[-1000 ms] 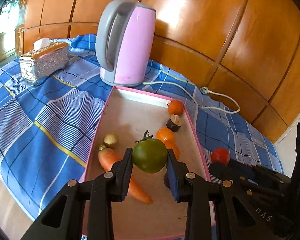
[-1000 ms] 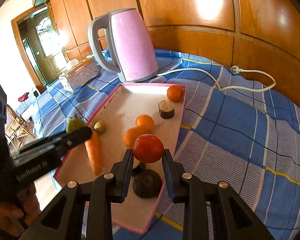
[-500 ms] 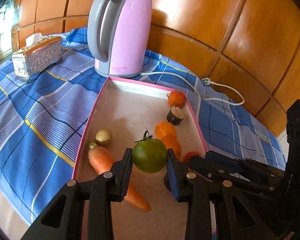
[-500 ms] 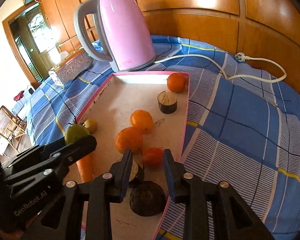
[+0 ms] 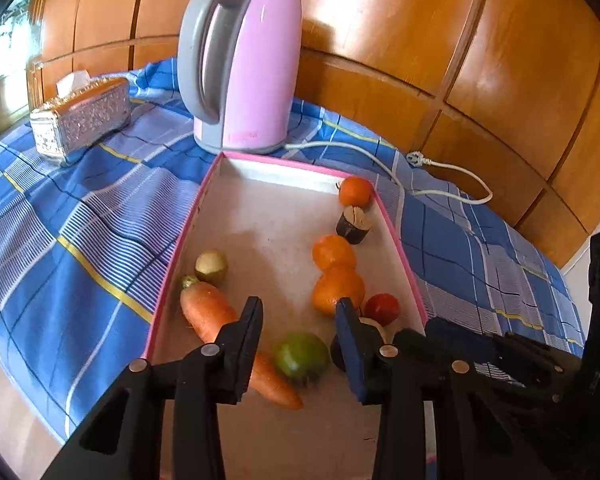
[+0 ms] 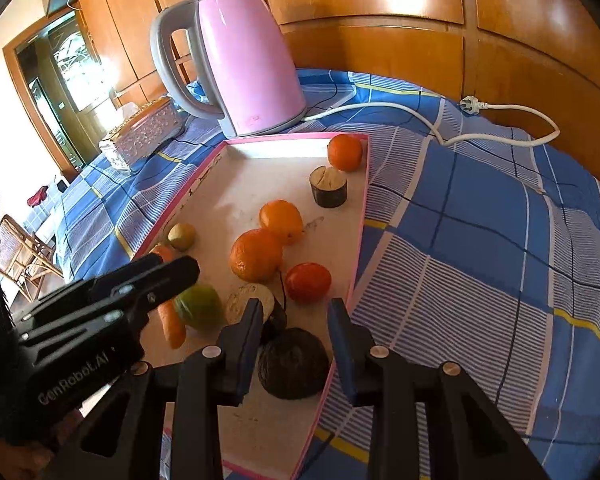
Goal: Organize fruits
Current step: 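Withdraw both grippers from the tray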
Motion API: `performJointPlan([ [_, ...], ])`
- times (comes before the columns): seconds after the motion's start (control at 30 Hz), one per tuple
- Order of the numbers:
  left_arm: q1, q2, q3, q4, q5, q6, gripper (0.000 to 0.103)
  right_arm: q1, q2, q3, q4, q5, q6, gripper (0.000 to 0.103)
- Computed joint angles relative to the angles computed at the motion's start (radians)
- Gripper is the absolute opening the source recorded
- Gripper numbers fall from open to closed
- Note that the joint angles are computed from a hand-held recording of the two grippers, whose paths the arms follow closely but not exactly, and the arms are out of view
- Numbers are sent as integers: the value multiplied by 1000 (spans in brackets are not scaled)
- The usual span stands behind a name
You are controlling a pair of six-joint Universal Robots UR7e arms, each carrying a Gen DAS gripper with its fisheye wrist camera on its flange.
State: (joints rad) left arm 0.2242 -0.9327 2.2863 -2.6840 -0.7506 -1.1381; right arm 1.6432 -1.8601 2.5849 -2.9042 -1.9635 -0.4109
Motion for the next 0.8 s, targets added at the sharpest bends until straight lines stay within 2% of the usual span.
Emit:
performJointPlan([
  [0.17,-18,-27,2,104,19,-85,38,6,-15,12,12,-3,2,34],
  [0.37,-37,-53,15,170,21,-149,39,28,-21,20,10,-20,6,34],
  [0.8,-90,-91,25,249,56,-201,50,114,-41,61,-73,-100,24,34],
])
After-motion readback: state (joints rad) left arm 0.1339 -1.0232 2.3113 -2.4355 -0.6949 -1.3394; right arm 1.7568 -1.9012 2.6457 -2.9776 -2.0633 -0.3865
